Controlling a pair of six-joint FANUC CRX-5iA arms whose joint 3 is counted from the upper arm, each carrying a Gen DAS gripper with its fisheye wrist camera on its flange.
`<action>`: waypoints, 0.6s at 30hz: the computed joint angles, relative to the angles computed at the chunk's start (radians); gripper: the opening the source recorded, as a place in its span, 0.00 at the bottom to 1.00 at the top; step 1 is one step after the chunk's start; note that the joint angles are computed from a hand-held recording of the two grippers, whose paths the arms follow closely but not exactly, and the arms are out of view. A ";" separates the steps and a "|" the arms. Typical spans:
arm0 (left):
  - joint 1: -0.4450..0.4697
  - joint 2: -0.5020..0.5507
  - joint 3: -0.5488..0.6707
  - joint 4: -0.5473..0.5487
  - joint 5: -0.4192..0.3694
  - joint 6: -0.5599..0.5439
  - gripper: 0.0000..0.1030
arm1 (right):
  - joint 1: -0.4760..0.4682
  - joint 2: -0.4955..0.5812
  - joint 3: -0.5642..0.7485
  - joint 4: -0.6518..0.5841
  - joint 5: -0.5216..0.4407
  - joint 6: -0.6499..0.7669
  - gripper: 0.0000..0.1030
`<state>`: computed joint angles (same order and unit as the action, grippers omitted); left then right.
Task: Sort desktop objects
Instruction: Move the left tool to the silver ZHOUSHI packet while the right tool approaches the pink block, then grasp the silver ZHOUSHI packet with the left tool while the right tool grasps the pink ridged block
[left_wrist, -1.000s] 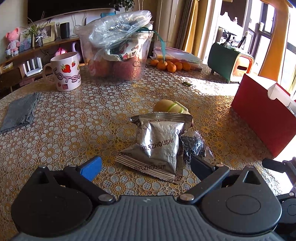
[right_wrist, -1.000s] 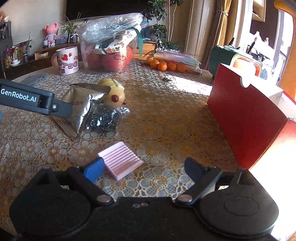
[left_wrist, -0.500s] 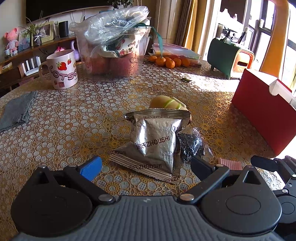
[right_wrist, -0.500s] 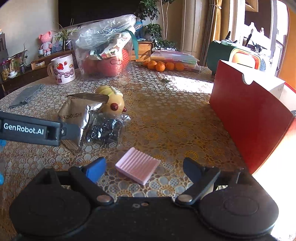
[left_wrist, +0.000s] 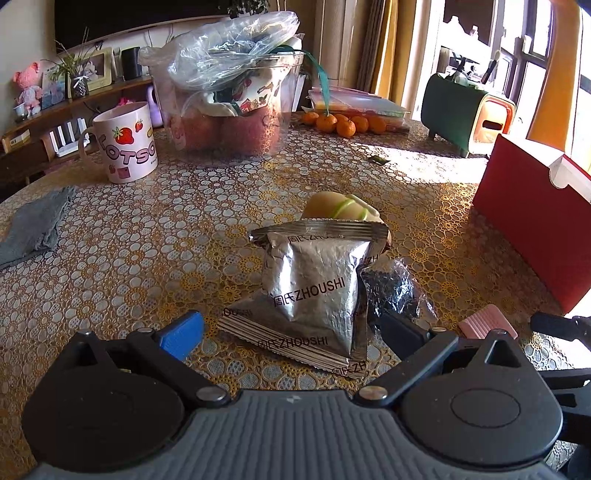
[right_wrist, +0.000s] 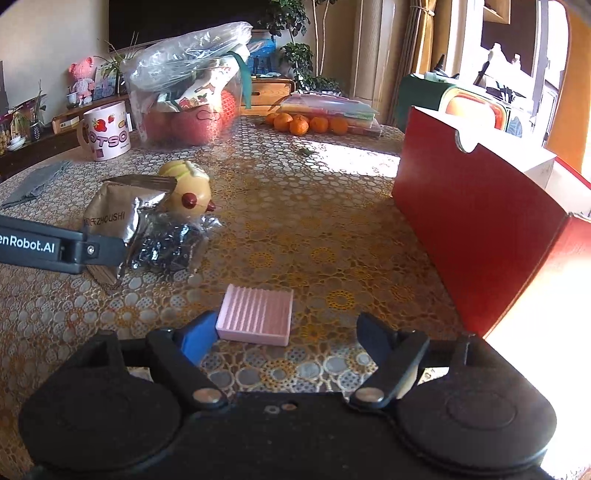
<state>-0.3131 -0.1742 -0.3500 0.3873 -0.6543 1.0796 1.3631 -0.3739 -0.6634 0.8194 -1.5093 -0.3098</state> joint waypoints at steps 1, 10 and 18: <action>-0.004 0.006 0.007 -0.011 0.007 0.016 1.00 | 0.003 -0.014 -0.007 -0.004 -0.001 -0.009 0.76; -0.031 0.063 0.060 -0.050 0.029 0.085 0.99 | -0.010 -0.037 -0.014 0.004 0.049 0.025 0.65; -0.031 0.085 0.066 -0.043 0.037 0.093 0.94 | -0.017 -0.055 -0.031 0.021 0.081 0.052 0.61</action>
<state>-0.3444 -0.0892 -0.2843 0.3443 -0.6169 1.1723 1.3457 -0.4289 -0.6949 0.8409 -1.4288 -0.2575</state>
